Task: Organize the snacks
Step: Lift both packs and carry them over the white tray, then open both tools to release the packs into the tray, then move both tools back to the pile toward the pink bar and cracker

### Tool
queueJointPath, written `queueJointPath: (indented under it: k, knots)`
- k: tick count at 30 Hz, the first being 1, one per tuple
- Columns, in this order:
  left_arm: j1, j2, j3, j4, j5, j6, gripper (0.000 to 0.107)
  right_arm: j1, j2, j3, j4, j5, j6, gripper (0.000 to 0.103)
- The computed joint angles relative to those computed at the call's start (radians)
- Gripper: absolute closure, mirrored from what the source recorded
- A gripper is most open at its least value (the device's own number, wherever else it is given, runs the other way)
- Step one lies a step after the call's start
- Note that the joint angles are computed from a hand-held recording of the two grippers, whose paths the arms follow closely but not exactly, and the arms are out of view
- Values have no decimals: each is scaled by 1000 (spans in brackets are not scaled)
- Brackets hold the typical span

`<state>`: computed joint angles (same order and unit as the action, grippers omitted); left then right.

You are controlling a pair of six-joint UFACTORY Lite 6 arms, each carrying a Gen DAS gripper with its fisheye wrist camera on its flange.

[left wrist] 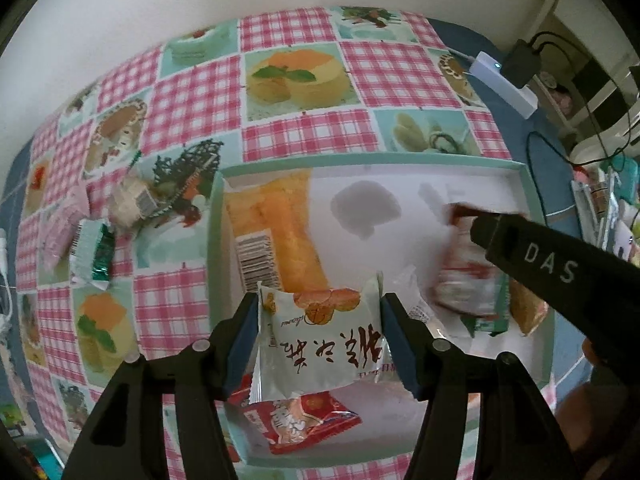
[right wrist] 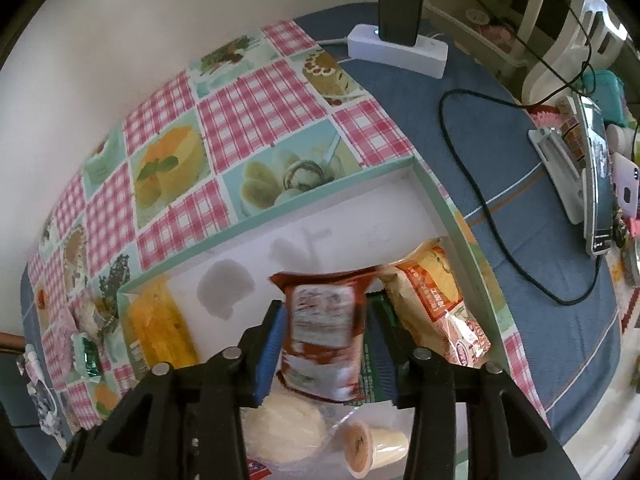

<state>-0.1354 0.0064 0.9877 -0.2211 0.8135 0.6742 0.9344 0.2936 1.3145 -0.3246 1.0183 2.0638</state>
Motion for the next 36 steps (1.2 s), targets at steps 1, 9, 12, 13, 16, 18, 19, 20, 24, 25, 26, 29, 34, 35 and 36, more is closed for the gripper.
queueJointPath:
  k: [1,9,12,13,16,18,19,20,24,25,26,29,34,35,36]
  knots:
    - [1,1,1,1,0,1,41,1,7,14,-2,16,-2,47]
    - [33,21,55,-28,51,11,28,20,2,73,-40,104,0,45]
    - [58,32,87,-45,66,22,25,23,4,97,-56,127,-8,37]
    - [70,41,104,-50,74,24,25,27,2,97,-58,134,-8,37]
    - [111,82,161,-67,96,20,25,33,1,114,-66,158,-11,37]
    - [146,123,213,-79,117,15,25,36,3,121,-69,166,-12,37]
    - [167,146,244,-86,128,12,24,38,7,129,-69,172,-15,37]
    - [186,167,273,-91,137,8,24,37,13,138,-70,176,-22,37]
    - [273,269,411,-90,138,-33,23,39,52,189,-67,191,-45,36]
    - [296,295,445,-80,127,-52,18,38,59,196,-66,191,-52,35]
    - [320,325,481,-65,113,-76,13,37,74,214,-64,193,-63,35]
    - [378,399,569,-13,65,-148,9,35,142,297,-59,194,-106,32]
    - [463,554,743,79,38,-252,8,40,291,491,-52,217,-179,29]
    - [476,591,788,98,40,-272,8,42,341,561,-53,228,-205,25]
    - [490,629,836,120,44,-291,8,46,370,601,-54,237,-216,22]
